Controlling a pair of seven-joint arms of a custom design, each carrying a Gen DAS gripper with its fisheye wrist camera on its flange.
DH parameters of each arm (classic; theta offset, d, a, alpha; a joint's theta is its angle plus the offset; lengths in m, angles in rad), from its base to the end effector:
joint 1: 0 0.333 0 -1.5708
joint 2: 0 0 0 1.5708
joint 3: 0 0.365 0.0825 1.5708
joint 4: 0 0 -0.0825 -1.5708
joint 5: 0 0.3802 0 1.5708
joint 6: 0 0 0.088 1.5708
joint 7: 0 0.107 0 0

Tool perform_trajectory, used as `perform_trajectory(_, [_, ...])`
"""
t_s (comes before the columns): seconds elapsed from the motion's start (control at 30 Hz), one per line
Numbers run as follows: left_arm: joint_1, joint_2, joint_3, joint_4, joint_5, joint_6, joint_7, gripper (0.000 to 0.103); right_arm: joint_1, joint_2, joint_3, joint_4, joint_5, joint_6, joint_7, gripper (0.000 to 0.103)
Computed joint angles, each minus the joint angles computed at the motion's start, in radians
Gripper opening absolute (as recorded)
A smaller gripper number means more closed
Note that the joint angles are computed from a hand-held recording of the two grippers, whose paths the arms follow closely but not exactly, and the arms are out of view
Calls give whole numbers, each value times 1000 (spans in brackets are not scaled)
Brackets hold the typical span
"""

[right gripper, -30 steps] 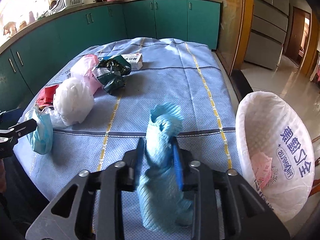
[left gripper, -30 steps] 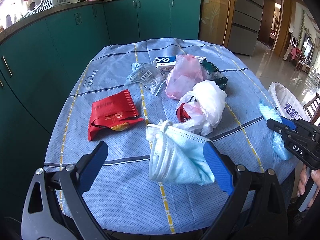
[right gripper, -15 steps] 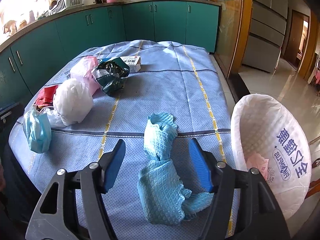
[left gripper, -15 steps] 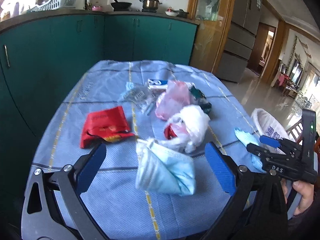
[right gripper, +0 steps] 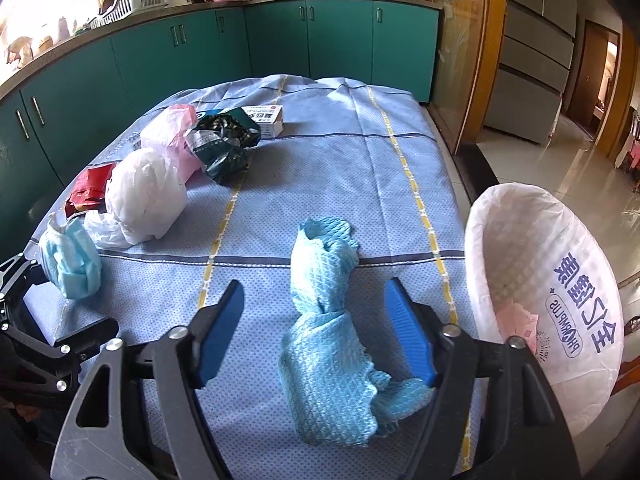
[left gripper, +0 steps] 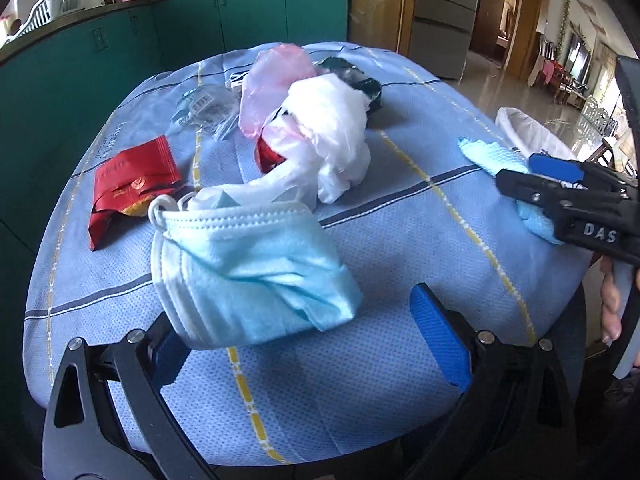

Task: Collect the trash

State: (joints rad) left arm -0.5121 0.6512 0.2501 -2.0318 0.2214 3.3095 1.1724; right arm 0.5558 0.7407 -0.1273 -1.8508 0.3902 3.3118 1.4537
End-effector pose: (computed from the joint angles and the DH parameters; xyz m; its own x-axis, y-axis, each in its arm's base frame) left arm 0.6276 -0.2118 0.2403 -0.1878 -0.9821 -0.0134 -0.7837 0.1581 -0.6007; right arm 0.6539 0.2722 0.2458 0.2160 -0.9755 -0.0430 -0.7365 -0.1338 -0.6631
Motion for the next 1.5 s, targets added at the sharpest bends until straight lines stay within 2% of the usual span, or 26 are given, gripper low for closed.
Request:
perform_trajectory(0.07, [-5,6,11,0,-9,5,-7,99,25,1,-26,-10,13,31,4,76])
perform_trajectory(0.13, [-9,6,18,-5,-20,23,-12,99,99,8,-103,-18,55,66,6,81])
perform_trajectory(0.17, [-27,7,38,-8,-32,32,-13,99,149,17,-155,-21,90,90,5,87])
perform_trajectory(0.2, [-57,11,68,-11,-49,41,-13,99,175,21,-181,-22,118,101,-3,92])
perform_trajectory(0.27, [-123,16,132,-29,-94,85,-5,99,226,34,-229,-24,185,142,-14,92])
perform_trajectory(0.3, [-140,17,147,-36,-114,100,7,99,276,53,-278,-21,241,166,-17,94])
perform_trajectory(0.33, [-151,17,155,-40,-131,114,20,99,313,73,-310,-22,291,206,-20,95])
perform_trajectory(0.4, [-146,18,144,-45,-159,142,39,99,343,97,-335,-18,358,265,-35,96])
perform_trajectory(0.43, [-121,13,116,-49,-161,156,46,99,343,103,-332,-14,375,284,-44,96])
perform_trajectory(0.47, [-83,7,78,-50,-157,164,48,99,316,95,-303,-13,356,289,-49,96])
perform_trajectory(0.5, [-70,5,63,-50,-169,167,53,99,272,75,-258,-18,318,280,-52,96])
perform_trajectory(0.57, [-82,10,71,-50,-220,173,64,99,216,50,-202,-20,286,250,-70,96])
perform_trajectory(0.63, [-73,6,59,-54,-248,181,83,99,215,45,-202,-10,316,201,-102,96])
perform_trajectory(0.77, [8,-10,-27,-55,-247,172,112,99,159,23,-144,-1,333,128,-128,96])
perform_trajectory(0.87, [2,-7,-28,-49,-262,165,139,99,132,21,-116,-2,315,114,-118,95])
perform_trajectory(1.03, [-44,3,6,-42,-296,160,181,99,162,30,-148,2,304,101,-99,95])
perform_trajectory(1.13, [-64,7,23,-41,-317,158,196,99,130,20,-114,-4,280,109,-89,95])
perform_trajectory(1.27, [-73,6,33,-42,-341,149,203,99,55,7,-35,-2,228,116,-83,95])
perform_trajectory(1.33, [-79,8,42,-38,-352,134,199,99,48,9,-30,14,213,95,-82,95])
perform_trajectory(1.4, [-51,4,21,-34,-339,110,184,99,37,16,-22,38,189,66,-77,95])
perform_trajectory(1.5, [41,-5,-61,-27,-279,85,145,99,52,47,-50,97,158,-8,-46,95])
